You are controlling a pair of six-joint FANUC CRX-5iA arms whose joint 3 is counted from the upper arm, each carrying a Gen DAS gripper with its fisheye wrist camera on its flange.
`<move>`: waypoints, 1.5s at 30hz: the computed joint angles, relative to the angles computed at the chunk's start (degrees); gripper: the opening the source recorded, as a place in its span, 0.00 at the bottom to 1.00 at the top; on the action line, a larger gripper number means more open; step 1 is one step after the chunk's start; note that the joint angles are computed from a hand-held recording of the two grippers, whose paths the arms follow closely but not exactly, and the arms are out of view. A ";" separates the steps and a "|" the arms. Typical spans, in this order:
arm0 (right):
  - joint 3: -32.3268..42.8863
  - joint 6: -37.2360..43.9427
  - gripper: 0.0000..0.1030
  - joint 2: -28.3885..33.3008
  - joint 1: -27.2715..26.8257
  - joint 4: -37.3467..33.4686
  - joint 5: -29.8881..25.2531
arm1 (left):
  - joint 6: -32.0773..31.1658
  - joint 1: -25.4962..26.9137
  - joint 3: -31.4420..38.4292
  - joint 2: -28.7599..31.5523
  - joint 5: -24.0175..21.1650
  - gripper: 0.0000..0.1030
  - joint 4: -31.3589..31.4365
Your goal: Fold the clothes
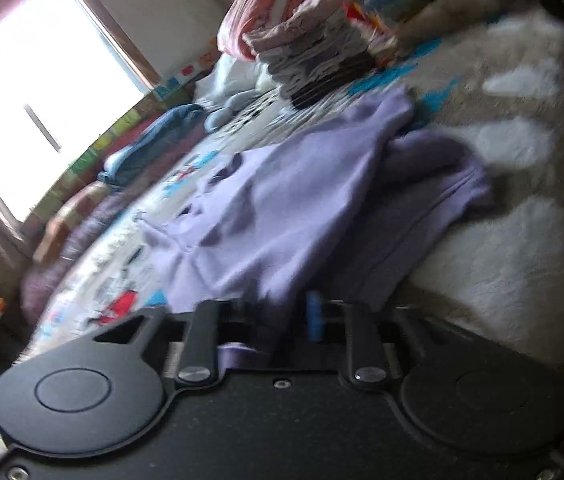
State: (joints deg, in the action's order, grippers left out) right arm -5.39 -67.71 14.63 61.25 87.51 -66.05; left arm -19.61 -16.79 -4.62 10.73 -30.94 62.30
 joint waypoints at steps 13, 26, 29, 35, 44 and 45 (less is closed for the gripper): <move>-2.73 -19.67 0.64 3.06 -0.22 -7.59 7.06 | 29.35 11.20 11.30 6.53 -14.01 0.42 5.97; -3.28 -23.65 0.49 4.67 -3.49 -3.07 6.16 | 28.48 13.65 17.69 10.25 -32.27 0.54 -0.19; -4.59 -26.67 0.28 4.25 -4.53 -1.55 7.52 | 23.55 12.07 13.55 6.95 -27.97 0.61 -2.04; -2.64 -20.22 0.09 4.32 -5.69 -0.10 8.85 | 14.26 7.35 4.81 1.40 -11.96 0.15 -4.42; -0.33 -10.54 0.08 1.68 -6.28 8.45 5.91 | 4.57 6.31 2.08 -0.63 -9.57 0.12 -3.76; -0.71 -10.22 0.07 1.23 -5.94 8.54 5.25 | 3.49 6.13 1.79 -0.81 -9.10 0.12 -4.04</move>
